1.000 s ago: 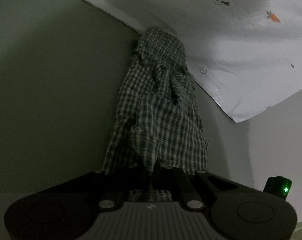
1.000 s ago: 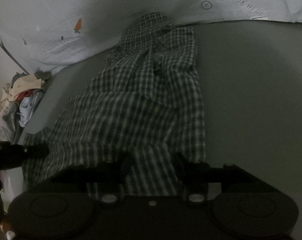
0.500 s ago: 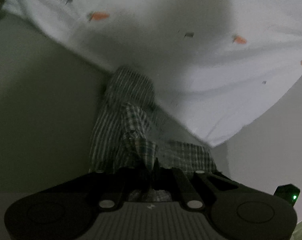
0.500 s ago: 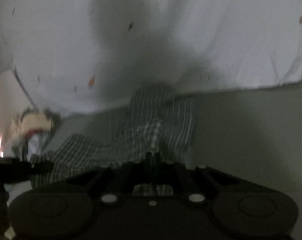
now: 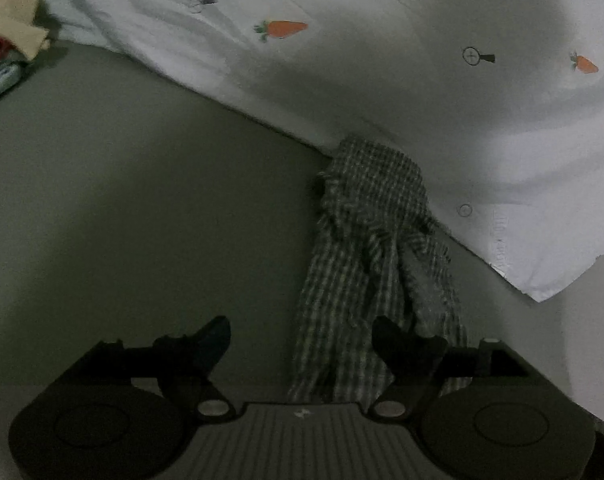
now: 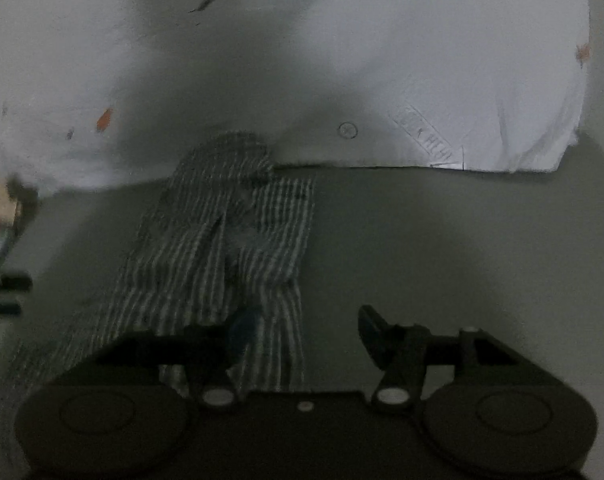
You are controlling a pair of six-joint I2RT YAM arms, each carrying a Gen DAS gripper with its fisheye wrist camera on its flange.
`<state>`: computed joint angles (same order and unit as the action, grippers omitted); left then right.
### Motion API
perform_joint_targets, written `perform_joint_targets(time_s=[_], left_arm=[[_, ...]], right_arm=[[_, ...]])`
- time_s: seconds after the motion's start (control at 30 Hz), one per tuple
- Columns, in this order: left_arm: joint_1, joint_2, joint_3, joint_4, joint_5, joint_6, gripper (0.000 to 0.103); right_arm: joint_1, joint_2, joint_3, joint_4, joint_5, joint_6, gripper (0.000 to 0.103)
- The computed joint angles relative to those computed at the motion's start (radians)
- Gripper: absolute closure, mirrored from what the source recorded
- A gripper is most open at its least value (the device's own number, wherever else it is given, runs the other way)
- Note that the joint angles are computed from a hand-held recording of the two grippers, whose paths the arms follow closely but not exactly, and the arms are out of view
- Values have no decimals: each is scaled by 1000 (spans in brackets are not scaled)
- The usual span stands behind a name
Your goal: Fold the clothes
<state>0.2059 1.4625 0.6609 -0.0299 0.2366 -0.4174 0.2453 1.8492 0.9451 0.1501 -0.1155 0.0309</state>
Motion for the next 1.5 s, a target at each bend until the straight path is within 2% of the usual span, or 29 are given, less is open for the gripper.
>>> perform_joint_targets(time_s=[0.07, 0.13, 0.2, 0.3, 0.43, 0.57, 0.67, 0.77, 0.9, 0.97, 1.03, 1.13, 1.23, 1.37, 1.5], left_arm=[[9, -46, -33, -58, 11, 7, 25], [3, -84, -62, -105, 24, 20, 25], [-20, -109, -90, -123, 33, 23, 25], [-55, -149, -129, -137, 46, 14, 24], [-45, -195, -164, -140, 82, -2, 24], [-34, -202, -183, -141, 78, -10, 24], [-20, -264, -221, -164, 108, -26, 24], [-28, -321, -272, -175, 122, -34, 24], [-32, -351, -305, -192, 148, -34, 24], [-27, -382, -321, -202, 155, -32, 24], [-8, -406, -335, -195, 174, -27, 24], [26, -386, -343, -132, 218, -23, 24], [46, -260, -312, -21, 270, -22, 24], [3, -31, -207, 100, 296, -45, 24], [-70, 95, -119, 134, 281, -54, 26]], right_arm=[[23, -62, -80, 14, 35, -80, 33], [61, -119, -162, 40, 75, -155, 21], [94, -154, -222, 57, 95, -200, 19], [140, -187, -260, 48, 81, -210, 19], [191, -234, -315, 91, 32, -318, 26], [250, -258, -336, 60, 18, -411, 26], [315, -271, -376, 59, 45, -485, 25], [348, -261, -379, 45, 64, -479, 23], [396, -230, -405, 88, 151, -502, 22], [394, -225, -409, 99, 154, -478, 22], [364, -240, -413, 107, 128, -403, 22], [249, -293, -412, 79, 11, -254, 28], [108, -271, -378, 74, -130, -99, 41], [-26, -143, -287, 116, -262, 85, 39], [-33, 41, -128, 60, -253, 86, 38]])
